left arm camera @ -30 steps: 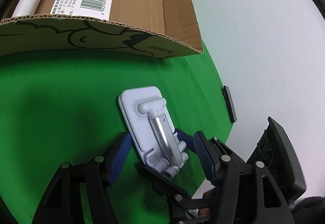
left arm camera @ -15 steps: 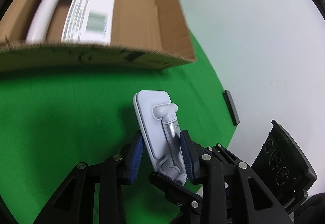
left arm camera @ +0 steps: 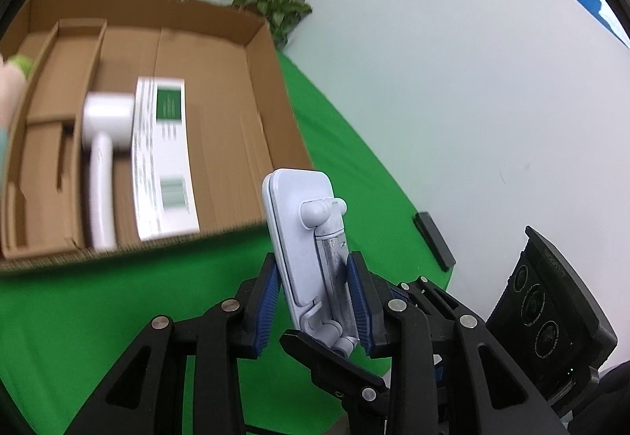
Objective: Organize objects
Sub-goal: 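Carry the phone stand with the left gripper and lower it into the box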
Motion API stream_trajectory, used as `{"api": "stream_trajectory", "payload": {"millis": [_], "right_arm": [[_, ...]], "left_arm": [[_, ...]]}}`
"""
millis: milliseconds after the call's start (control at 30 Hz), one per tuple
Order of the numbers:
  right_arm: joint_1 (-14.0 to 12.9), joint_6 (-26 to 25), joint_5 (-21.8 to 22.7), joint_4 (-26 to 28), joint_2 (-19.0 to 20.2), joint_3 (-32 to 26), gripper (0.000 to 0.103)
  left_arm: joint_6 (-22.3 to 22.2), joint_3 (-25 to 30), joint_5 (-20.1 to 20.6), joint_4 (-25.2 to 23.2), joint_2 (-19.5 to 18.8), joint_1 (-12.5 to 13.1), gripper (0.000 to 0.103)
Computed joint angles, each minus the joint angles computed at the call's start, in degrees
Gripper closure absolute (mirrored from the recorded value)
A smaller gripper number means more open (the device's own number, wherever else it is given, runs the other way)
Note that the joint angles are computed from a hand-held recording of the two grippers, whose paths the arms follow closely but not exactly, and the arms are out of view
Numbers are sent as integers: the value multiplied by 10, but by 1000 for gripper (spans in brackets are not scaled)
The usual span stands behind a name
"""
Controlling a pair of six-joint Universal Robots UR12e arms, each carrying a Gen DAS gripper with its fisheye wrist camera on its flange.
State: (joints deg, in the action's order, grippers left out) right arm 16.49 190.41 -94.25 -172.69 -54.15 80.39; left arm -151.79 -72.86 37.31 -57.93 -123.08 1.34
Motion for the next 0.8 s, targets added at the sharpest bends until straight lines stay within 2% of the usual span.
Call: {"api": "stream_trajectory", "payload": {"millis": [100,167,400,433,800], "right_arm": [[0,-11,-2,-9,7,-20,36],[0,-16,-4,-17,10,-29,36],[-3,-22,-8,-34,21,-62,36],[-4,-22,-8,-35,22,-67,36],[-17,-18,-3,-28,45,-122,36]], "left_arm": [[-2,10,-7,12,3,3,72],[-17,47,-7,17,-14,-4,72],[-21,99,-10,23,-28,-9,72],[-26,115,-11,25,-40,-12,73],[-24,207,-5,-12,-72,-20,73]]}}
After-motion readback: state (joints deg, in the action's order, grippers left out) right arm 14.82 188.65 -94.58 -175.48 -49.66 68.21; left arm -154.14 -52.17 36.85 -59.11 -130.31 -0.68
